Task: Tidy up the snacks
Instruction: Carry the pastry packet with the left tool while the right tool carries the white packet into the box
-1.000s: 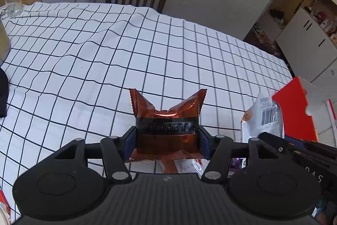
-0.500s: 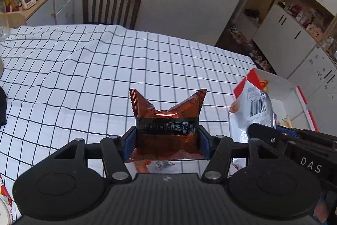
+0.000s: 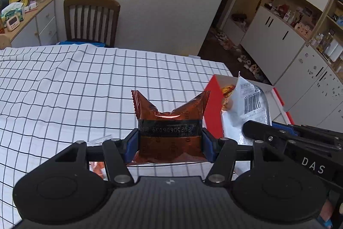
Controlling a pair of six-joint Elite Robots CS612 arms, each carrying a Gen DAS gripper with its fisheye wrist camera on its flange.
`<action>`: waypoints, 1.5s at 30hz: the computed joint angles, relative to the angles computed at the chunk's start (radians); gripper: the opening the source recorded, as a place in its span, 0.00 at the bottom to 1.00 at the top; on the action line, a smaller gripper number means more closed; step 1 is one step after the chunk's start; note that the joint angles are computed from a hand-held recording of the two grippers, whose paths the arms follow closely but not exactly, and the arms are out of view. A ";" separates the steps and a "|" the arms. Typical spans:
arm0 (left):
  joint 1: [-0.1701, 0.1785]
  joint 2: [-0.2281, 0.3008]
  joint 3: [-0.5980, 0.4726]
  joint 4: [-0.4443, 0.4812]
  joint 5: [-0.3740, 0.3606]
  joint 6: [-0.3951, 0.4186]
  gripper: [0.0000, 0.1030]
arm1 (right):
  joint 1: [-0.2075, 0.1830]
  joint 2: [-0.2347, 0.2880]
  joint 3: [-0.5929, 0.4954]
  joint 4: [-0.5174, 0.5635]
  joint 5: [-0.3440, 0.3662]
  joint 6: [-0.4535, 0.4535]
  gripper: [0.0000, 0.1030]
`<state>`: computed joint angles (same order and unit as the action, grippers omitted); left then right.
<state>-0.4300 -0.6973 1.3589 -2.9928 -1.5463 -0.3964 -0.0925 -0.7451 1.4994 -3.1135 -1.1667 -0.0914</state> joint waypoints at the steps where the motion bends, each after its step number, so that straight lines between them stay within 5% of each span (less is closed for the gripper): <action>1: -0.007 0.001 -0.004 0.001 0.005 0.001 0.57 | -0.007 -0.003 0.005 -0.007 0.007 -0.005 0.15; 24: -0.140 0.125 -0.265 0.134 0.085 0.043 0.57 | -0.175 0.010 -0.018 -0.034 0.059 -0.051 0.15; 36: -0.170 0.254 -0.504 0.362 0.083 0.096 0.57 | -0.227 0.071 -0.109 0.022 -0.006 -0.029 0.15; 45: -0.171 0.365 -0.702 0.553 0.056 0.083 0.57 | -0.228 0.133 -0.208 0.129 -0.042 -0.049 0.15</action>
